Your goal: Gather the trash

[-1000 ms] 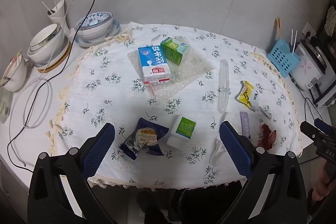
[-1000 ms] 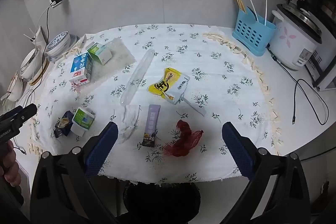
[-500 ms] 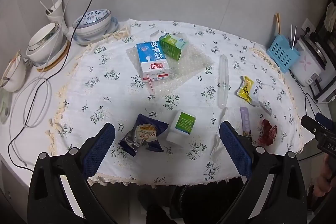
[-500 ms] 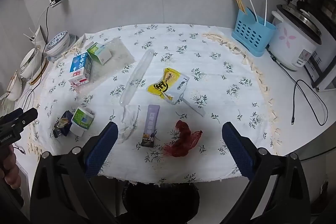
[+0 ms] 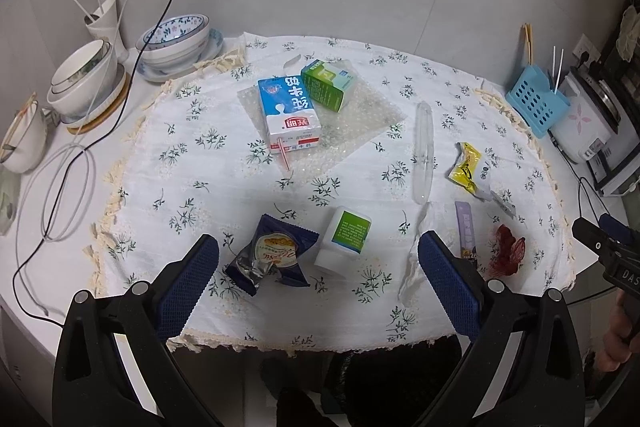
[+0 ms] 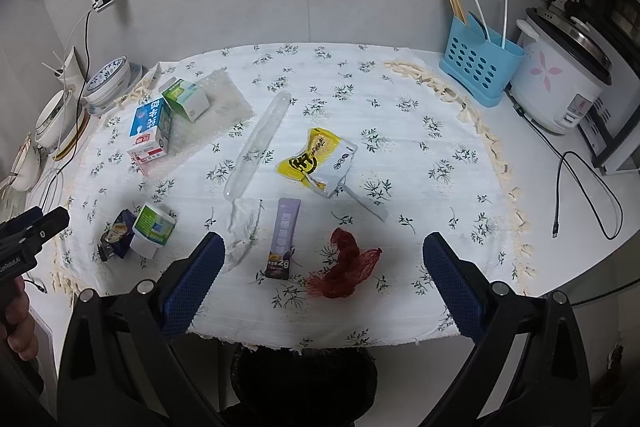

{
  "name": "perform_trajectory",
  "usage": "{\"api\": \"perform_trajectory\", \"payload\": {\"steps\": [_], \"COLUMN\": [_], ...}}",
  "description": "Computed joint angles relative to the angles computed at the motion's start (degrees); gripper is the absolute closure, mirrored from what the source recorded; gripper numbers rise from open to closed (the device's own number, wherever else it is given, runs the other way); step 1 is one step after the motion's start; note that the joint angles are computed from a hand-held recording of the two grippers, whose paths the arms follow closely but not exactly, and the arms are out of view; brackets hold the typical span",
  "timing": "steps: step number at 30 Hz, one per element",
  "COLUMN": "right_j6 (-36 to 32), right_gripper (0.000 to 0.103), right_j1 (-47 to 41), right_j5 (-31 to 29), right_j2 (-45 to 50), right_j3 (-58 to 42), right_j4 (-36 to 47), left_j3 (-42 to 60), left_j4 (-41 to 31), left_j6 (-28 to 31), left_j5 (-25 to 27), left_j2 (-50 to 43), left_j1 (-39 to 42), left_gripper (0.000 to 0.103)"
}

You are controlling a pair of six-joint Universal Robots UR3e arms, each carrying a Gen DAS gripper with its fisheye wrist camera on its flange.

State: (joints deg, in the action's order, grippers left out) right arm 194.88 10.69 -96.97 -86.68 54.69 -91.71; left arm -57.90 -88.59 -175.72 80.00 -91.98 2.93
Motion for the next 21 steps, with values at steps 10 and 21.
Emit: {"api": "perform_trajectory", "payload": {"steps": [10, 21], "right_j6": [-0.3, -0.7], "right_gripper": [0.008, 0.008], "right_j1": [-0.6, -1.1], "right_j5": [0.5, 1.1], "right_j2": [-0.3, -0.3], "right_j3": [0.3, 0.1], "right_j4": [-0.1, 0.3], "left_j3": [-0.1, 0.7], "left_j4": [-0.9, -1.5], "left_j6": [0.2, 0.1], "left_j5": [-0.3, -0.4], "left_j2": [0.1, -0.4], "left_j1": [0.1, -0.4], "left_gripper": [0.006, 0.006]}}
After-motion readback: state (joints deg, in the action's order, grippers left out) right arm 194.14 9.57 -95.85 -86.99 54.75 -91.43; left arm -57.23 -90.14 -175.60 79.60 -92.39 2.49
